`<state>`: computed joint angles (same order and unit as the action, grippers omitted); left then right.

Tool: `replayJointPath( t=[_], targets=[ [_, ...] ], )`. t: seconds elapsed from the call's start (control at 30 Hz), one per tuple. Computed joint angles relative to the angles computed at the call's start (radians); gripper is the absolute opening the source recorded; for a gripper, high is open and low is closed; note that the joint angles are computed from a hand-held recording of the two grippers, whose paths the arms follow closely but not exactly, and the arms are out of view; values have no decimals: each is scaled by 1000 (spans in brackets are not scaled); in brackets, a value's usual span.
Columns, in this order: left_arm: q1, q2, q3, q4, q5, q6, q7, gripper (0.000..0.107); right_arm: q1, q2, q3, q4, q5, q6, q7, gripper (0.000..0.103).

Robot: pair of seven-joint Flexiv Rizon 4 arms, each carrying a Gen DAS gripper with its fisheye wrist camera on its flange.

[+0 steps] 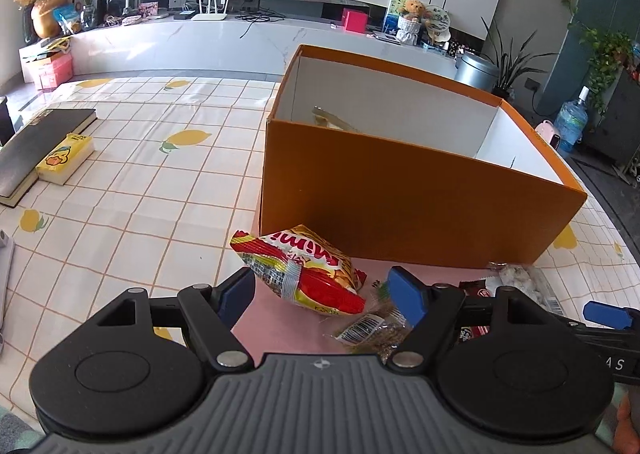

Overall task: Organize snacks
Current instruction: 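Grasp the red Mimi bag with left tool while right tool grasps clear white-ball bag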

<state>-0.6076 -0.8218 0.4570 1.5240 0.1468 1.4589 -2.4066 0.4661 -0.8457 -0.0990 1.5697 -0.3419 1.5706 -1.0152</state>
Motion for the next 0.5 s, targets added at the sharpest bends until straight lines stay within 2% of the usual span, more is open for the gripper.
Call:
replayJointPath(
  t=[0.1, 0.23, 0.33, 0.4, 0.5],
  targets=[
    [2, -16, 4, -12, -6, -2, -13, 89, 11, -20, -14, -32, 1, -23, 17, 90],
    [9, -30, 1, -20, -19, 7, -28, 89, -4, -43, 10, -77, -10, -86, 20, 89],
    [8, -39, 7, -22, -26, 16, -35, 89, -27, -52, 49, -100, -17, -124, 1, 76],
    [13, -42, -1, -20, -31, 22, -27, 87, -35, -56, 64, -108, -20, -145, -9, 74],
    [21, -45, -12, -16, -45, 34, -16, 77, -43, -57, 75, -111, -18, -150, -17, 68]
  ],
)
